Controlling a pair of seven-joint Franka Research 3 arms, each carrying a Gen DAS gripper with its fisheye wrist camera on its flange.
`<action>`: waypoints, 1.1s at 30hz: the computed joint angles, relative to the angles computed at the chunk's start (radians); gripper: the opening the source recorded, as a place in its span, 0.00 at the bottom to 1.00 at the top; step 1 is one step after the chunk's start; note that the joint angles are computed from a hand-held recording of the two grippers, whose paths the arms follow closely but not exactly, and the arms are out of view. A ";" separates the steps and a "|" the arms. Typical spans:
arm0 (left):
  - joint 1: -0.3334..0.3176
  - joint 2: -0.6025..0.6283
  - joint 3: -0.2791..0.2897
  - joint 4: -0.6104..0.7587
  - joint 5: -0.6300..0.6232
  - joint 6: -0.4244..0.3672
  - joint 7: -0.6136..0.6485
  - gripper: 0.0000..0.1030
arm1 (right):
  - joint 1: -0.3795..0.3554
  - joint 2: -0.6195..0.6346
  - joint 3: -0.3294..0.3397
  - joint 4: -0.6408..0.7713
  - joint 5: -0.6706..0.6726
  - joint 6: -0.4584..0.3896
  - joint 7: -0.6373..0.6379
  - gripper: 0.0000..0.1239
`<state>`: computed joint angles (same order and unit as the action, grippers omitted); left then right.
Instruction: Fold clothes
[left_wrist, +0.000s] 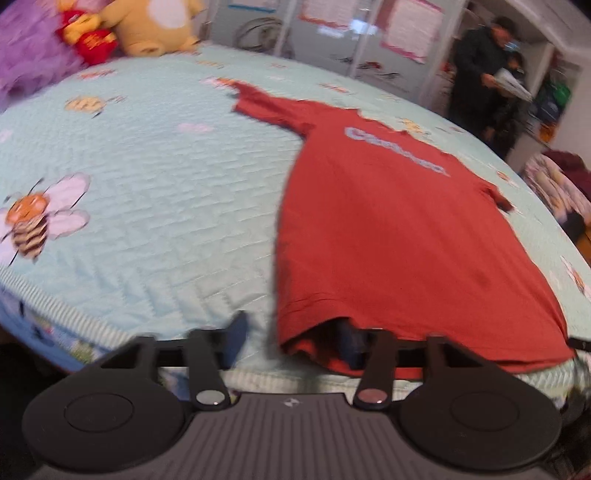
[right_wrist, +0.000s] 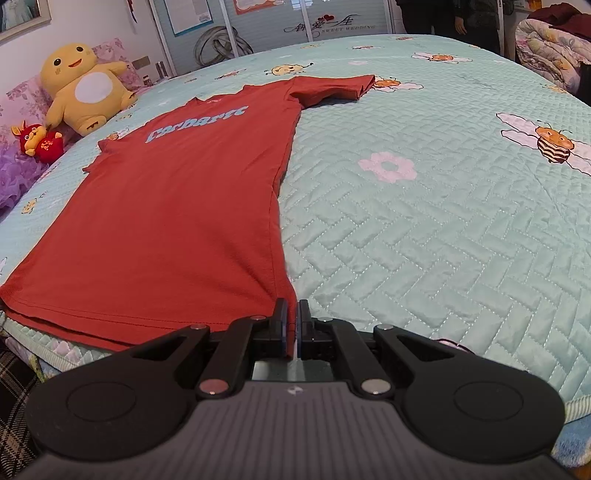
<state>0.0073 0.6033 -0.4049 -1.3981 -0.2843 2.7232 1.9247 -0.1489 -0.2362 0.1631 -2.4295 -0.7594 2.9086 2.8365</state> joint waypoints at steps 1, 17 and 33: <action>0.007 0.001 -0.012 -0.001 -0.003 0.003 0.023 0.12 | -0.001 0.000 0.001 0.000 -0.002 0.001 0.002 0.01; -0.065 -0.018 0.076 -0.034 0.206 0.062 -0.030 0.25 | 0.126 -0.033 0.032 0.035 -0.351 -0.241 -0.236 0.16; -0.086 -0.015 0.104 -0.035 0.298 0.072 -0.119 0.51 | 0.310 0.098 -0.031 0.162 -0.645 -0.342 -0.415 0.38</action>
